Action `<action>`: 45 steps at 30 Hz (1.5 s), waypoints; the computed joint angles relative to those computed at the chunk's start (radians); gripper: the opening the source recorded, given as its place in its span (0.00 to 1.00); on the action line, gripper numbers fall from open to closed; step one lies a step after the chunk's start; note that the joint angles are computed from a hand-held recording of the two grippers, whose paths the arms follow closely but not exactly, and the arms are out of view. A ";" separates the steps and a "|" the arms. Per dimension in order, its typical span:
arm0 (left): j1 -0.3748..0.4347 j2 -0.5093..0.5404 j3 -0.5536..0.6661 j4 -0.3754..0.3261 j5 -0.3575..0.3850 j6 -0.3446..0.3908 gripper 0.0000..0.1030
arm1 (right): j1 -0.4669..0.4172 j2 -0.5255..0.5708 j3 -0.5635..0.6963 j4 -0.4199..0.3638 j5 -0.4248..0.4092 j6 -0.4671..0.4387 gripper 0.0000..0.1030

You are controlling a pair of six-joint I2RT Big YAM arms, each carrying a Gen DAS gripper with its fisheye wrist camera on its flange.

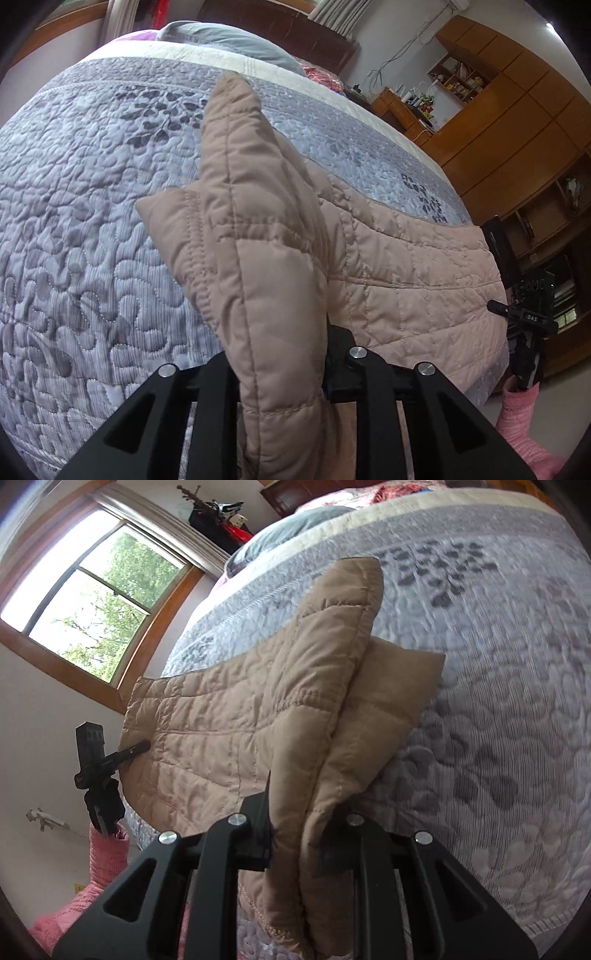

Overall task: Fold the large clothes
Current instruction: 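Lift the held coat side with both tools and fold it over the body, then lower the folded side onto the coat and open both tools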

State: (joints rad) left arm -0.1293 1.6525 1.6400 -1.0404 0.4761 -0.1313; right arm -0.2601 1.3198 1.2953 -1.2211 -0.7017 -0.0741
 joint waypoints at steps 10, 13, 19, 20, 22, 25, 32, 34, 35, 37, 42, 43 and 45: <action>0.029 0.016 -0.116 0.130 0.049 -0.050 0.43 | -0.030 0.037 -0.113 0.097 -0.041 0.049 0.28; 0.033 0.013 -0.130 0.156 0.057 -0.058 0.44 | -0.028 0.048 -0.116 0.114 -0.051 0.064 0.34; 0.006 -0.037 -0.133 0.118 -0.075 -0.105 0.52 | -0.033 -0.013 -0.126 0.129 0.058 0.073 0.51; -0.006 -0.061 -0.139 0.119 -0.139 -0.112 0.53 | -0.027 -0.043 -0.129 0.140 0.119 0.075 0.51; -0.026 -0.103 -0.152 0.123 -0.249 -0.123 0.53 | -0.003 -0.119 -0.131 0.151 0.269 0.059 0.52; -0.072 -0.166 -0.177 0.118 -0.415 -0.148 0.53 | 0.046 -0.206 -0.131 0.139 0.418 0.028 0.50; -0.187 -0.267 -0.229 0.124 -0.598 -0.142 0.54 | 0.149 -0.281 -0.156 0.052 0.480 -0.016 0.32; -0.217 -0.282 -0.242 0.117 -0.612 -0.143 0.54 | 0.187 -0.292 -0.174 0.052 0.499 0.008 0.28; -0.229 -0.282 -0.247 0.113 -0.621 -0.144 0.54 | 0.185 -0.293 -0.179 0.050 0.495 0.002 0.27; -0.250 -0.276 -0.261 0.118 -0.637 -0.140 0.54 | 0.192 -0.299 -0.202 0.052 0.490 0.005 0.27; -0.265 -0.255 -0.296 0.126 -0.669 -0.146 0.54 | 0.189 -0.306 -0.257 0.083 0.524 0.028 0.26; -0.265 -0.252 -0.303 0.130 -0.671 -0.143 0.54 | 0.178 -0.303 -0.267 0.088 0.509 0.031 0.25; -0.265 -0.254 -0.318 0.145 -0.671 -0.133 0.55 | 0.160 -0.297 -0.291 0.098 0.479 0.041 0.25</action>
State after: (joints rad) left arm -0.3941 1.3986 1.3218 -0.8957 -0.1951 -0.2648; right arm -0.1000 1.0226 1.0039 -1.1235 -0.2231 -0.0326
